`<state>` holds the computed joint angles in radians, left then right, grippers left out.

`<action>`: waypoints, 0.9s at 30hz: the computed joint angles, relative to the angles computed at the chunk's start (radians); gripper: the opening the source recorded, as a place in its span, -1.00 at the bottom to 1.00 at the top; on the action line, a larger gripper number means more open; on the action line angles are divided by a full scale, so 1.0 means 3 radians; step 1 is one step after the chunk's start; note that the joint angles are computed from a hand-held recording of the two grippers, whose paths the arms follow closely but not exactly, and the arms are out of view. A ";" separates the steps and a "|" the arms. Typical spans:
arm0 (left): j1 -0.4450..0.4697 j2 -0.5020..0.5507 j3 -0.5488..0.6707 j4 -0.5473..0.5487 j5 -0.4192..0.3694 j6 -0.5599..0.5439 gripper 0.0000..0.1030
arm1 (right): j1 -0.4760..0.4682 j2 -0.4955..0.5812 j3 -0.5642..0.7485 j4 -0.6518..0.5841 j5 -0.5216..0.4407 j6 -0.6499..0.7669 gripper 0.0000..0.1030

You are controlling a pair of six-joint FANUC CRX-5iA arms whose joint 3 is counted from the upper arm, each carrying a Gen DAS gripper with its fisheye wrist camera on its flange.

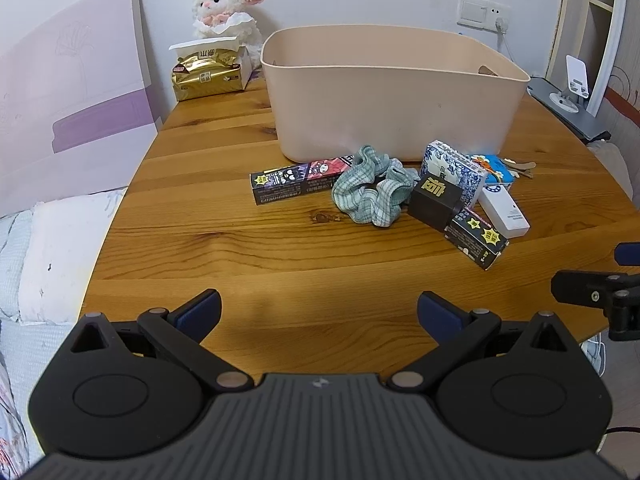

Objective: Organize objects
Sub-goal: 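Move both tools toward the items in front of the basket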

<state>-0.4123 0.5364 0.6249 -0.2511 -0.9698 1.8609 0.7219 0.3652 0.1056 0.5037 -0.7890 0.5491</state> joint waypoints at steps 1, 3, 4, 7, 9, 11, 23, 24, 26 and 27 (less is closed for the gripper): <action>0.0003 0.0000 0.0001 0.0001 0.0003 -0.0006 1.00 | 0.0000 -0.0001 -0.0004 0.0012 0.0007 -0.0018 1.00; 0.0010 -0.0001 0.0002 0.0004 0.0014 -0.0025 1.00 | -0.0002 -0.0002 -0.0008 0.0023 0.0017 -0.0036 1.00; 0.0013 -0.0001 0.0004 0.0000 0.0023 -0.0039 1.00 | -0.0003 0.0004 0.0002 0.0020 0.0009 -0.0029 1.00; 0.0017 -0.0008 0.0010 -0.0039 0.0071 -0.0114 1.00 | -0.0001 0.0026 0.0032 0.0020 -0.0015 -0.0012 1.00; 0.0017 -0.0009 0.0026 -0.0079 0.0093 -0.0157 1.00 | 0.0000 0.0042 0.0054 0.0024 -0.0032 -0.0004 1.00; 0.0023 -0.0003 0.0051 -0.0102 0.0110 -0.0204 1.00 | 0.0001 0.0057 0.0071 0.0031 -0.0039 -0.0006 1.00; 0.0082 0.0053 0.0093 0.0061 0.0143 -0.0362 1.00 | -0.0025 0.0100 0.0141 -0.0019 0.0029 0.0130 1.00; 0.0087 0.0056 0.0091 0.0078 0.0145 -0.0373 1.00 | -0.0027 0.0100 0.0138 -0.0027 0.0048 0.0146 1.00; 0.0088 0.0061 0.0096 0.0076 0.0144 -0.0371 1.00 | -0.0029 0.0113 0.0156 -0.0059 0.0052 0.0204 1.00; 0.0090 0.0064 0.0096 0.0077 0.0146 -0.0370 1.00 | -0.0032 0.0121 0.0170 -0.0081 0.0051 0.0241 1.00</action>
<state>-0.3853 0.5555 0.6536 -0.2280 -0.9260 1.7498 0.7123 0.4016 0.1567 0.4795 -0.7737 0.6216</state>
